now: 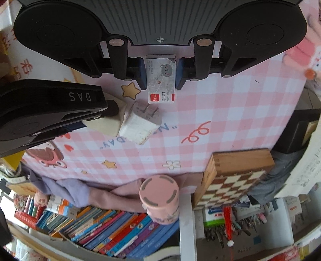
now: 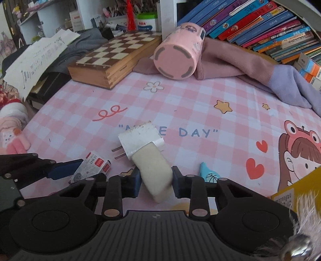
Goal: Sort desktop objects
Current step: 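Grasp the small white card box with the left tool while the right tool grasps the beige block, then lift and carry the card box and beige block with both tools over the yellow box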
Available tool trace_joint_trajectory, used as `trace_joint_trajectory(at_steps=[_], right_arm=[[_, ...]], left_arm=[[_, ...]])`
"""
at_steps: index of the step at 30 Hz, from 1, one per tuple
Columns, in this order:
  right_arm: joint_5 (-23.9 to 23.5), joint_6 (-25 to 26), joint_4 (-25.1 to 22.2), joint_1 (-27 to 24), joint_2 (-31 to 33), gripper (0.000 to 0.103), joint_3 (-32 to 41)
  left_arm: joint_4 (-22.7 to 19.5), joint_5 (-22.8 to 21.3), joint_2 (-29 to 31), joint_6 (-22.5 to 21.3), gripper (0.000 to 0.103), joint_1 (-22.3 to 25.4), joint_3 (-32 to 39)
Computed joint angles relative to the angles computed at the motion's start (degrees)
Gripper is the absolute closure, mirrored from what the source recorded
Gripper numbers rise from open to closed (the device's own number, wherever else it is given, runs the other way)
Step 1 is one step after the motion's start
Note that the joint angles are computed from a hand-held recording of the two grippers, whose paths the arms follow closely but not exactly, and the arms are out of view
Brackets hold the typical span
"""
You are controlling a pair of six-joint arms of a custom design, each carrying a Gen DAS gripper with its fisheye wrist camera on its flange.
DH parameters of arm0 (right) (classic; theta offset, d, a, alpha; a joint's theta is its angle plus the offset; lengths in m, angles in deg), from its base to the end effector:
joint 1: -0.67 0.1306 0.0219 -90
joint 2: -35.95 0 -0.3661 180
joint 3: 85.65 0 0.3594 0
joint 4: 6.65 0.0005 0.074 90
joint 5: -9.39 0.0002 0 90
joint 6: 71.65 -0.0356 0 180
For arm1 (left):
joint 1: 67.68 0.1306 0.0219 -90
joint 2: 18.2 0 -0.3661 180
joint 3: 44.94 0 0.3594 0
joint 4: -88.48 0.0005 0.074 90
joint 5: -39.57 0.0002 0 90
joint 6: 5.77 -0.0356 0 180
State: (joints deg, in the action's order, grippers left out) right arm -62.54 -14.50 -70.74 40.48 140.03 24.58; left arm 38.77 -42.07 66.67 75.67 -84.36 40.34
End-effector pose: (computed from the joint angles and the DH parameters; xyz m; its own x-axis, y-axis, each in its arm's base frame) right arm 0.4110 0.3275 0.4327 -0.8085 -0.0025 -0.5885 -0.0519 0.9964 0.0671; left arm 0.4003 -0.1259 0.4149 -0.6624 0.3522 -0.6612 0.4787 0.8779 -0.0119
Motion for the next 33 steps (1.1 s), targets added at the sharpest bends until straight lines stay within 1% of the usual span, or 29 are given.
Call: trace_joint_trajectory(at_steps=[5, 13, 21, 27, 33], right_arm=[[1.2, -1.7, 0.3, 0.6, -2.0, 0.076, -1.0], [3.2, -4.2, 0.1, 2.8, -5.7, 0.076, -3.2], [6.7, -7.3, -2.2, 6.4, -9.8, 0.076, -5.0], [9.9, -10.7, -4.6, 10.0, -11.7, 0.076, -5.0], [12.3, -15.6, -7.2, 14.2, -12.9, 0.076, -5.1]], left_arm=[[-0.3, 0.9, -2.1, 0.6, 0.075, 0.5, -0.2], [-1.0, 3.2, -7.6, 0.8, 0.075, 1.0, -2.0], [-2.7, 7.9, -12.9, 2.8, 0.075, 4.0, -2.8], [-3.6, 10.8, -16.8, 3.6, 0.075, 6.4, -3.7], [-6.4, 13.4, -21.0, 1.9, 0.075, 8.5, -4.9]])
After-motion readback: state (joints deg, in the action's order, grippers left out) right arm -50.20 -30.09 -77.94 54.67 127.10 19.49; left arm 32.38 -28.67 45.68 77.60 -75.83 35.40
